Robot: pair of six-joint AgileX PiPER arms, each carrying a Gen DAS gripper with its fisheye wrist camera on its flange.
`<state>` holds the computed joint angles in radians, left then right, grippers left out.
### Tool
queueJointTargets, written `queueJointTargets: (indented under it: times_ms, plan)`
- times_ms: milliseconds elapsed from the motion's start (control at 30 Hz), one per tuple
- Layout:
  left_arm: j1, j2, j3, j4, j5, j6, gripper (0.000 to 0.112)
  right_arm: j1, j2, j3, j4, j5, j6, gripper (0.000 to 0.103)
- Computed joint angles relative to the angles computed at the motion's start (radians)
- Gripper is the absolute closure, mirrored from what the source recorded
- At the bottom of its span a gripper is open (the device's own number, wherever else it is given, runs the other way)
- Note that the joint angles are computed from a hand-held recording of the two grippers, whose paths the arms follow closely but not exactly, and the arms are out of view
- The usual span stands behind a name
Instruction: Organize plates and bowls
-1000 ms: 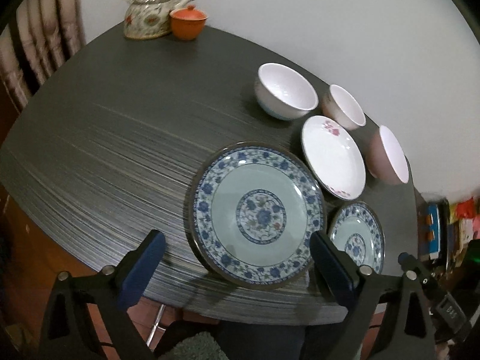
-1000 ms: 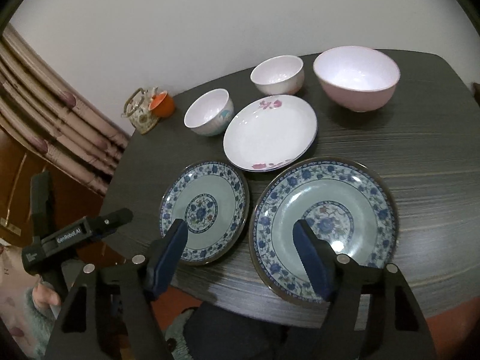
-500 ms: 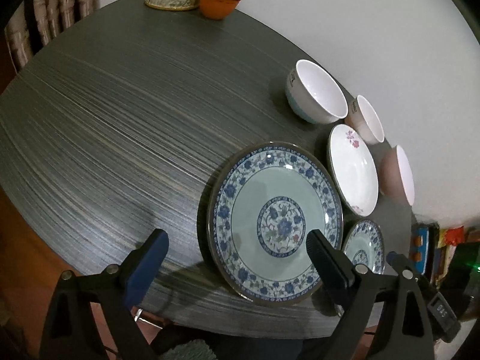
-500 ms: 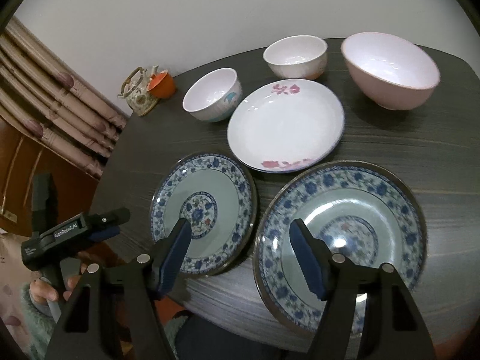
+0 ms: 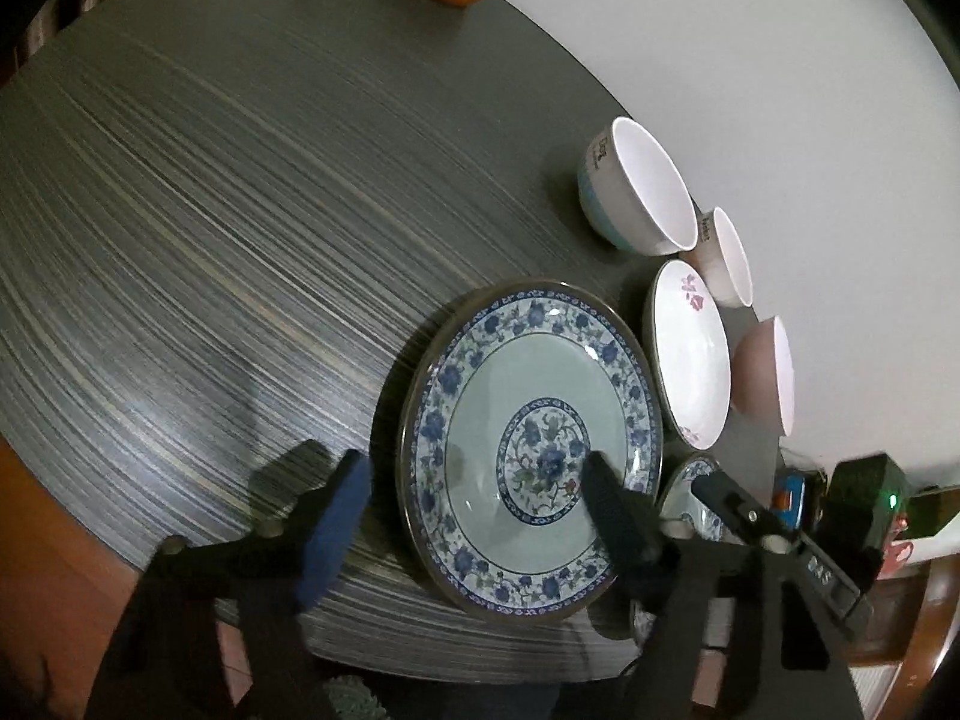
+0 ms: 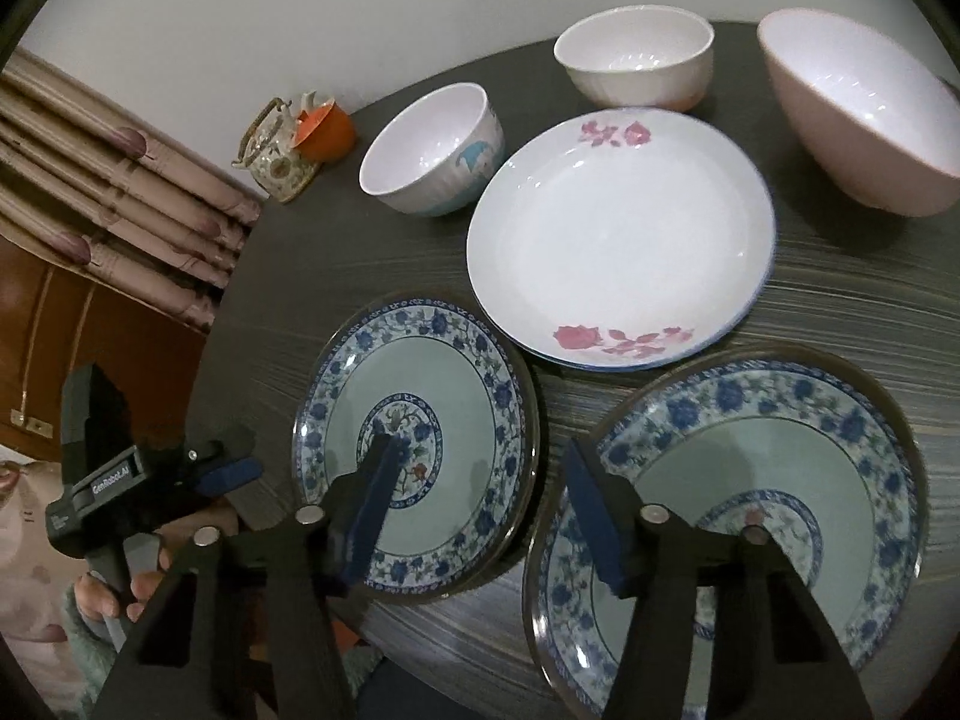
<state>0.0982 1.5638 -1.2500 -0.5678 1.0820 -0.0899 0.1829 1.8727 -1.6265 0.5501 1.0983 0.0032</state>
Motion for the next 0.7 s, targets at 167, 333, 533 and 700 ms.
queueJointTargets:
  times_ms: [167,333,533,700]
  plan:
    - [0.010,0.022,0.015,-0.032,0.003,0.021,0.068,0.001,0.067,-0.052,0.007,0.025,-0.007,0.065]
    - [0.028,0.020,0.026,-0.034,-0.001,0.031,0.068,-0.009,0.127,-0.086,0.018,0.037,-0.013,0.074]
    - [0.030,0.032,0.028,-0.025,0.000,0.028,0.068,-0.009,0.168,-0.121,0.022,0.051,-0.018,0.076]
    - [0.031,0.045,0.034,-0.021,-0.005,0.029,0.069,-0.001,0.201,-0.160,0.020,0.067,-0.016,0.079]
